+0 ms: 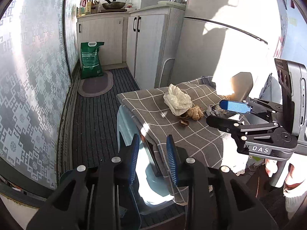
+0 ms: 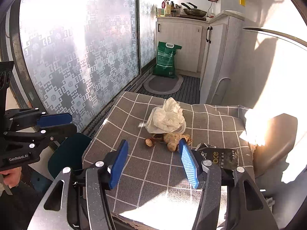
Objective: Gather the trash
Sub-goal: 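Move the left gripper toward the brown shell piece while the right gripper approaches the black Face pack, then grasp the brown shell piece with the left gripper while the right gripper grasps the Face pack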
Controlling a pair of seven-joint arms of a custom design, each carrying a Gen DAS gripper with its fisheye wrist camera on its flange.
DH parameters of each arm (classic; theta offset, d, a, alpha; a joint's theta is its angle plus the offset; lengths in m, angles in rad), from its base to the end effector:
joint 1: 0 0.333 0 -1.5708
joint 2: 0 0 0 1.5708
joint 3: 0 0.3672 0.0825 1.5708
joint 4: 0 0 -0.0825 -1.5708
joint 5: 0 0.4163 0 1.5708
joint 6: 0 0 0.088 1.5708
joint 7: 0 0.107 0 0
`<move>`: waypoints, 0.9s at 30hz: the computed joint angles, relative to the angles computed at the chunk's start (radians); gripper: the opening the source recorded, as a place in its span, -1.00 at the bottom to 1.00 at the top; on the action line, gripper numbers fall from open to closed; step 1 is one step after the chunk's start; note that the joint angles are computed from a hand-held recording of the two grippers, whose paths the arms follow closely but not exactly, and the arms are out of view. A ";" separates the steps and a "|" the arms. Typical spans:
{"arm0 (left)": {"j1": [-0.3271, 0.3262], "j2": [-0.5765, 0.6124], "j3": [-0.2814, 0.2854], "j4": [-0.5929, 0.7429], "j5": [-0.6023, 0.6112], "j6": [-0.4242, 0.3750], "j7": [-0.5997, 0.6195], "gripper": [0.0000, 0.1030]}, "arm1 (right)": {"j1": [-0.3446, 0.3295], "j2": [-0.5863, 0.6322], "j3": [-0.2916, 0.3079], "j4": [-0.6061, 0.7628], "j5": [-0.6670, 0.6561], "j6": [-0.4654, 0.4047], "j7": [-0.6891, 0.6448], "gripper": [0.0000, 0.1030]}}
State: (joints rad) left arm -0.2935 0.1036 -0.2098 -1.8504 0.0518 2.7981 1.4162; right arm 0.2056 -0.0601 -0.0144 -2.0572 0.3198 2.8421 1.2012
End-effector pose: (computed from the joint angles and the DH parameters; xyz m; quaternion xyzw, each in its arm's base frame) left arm 0.5931 -0.3218 0.6067 -0.5118 0.7545 -0.3650 0.1885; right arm 0.6028 0.0997 0.5998 -0.7301 0.5403 -0.2428 0.3406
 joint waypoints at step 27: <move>-0.153 0.322 0.066 0.366 0.110 -0.155 -0.042 -0.23 | -0.043 -0.053 -0.069 -0.105 0.028 0.016 -0.003 0.83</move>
State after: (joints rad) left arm -0.4462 0.4257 -0.1440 -1.4845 0.1620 2.6432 1.3739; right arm 0.1622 -0.1133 -0.0835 -2.1620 0.3482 2.8581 1.1986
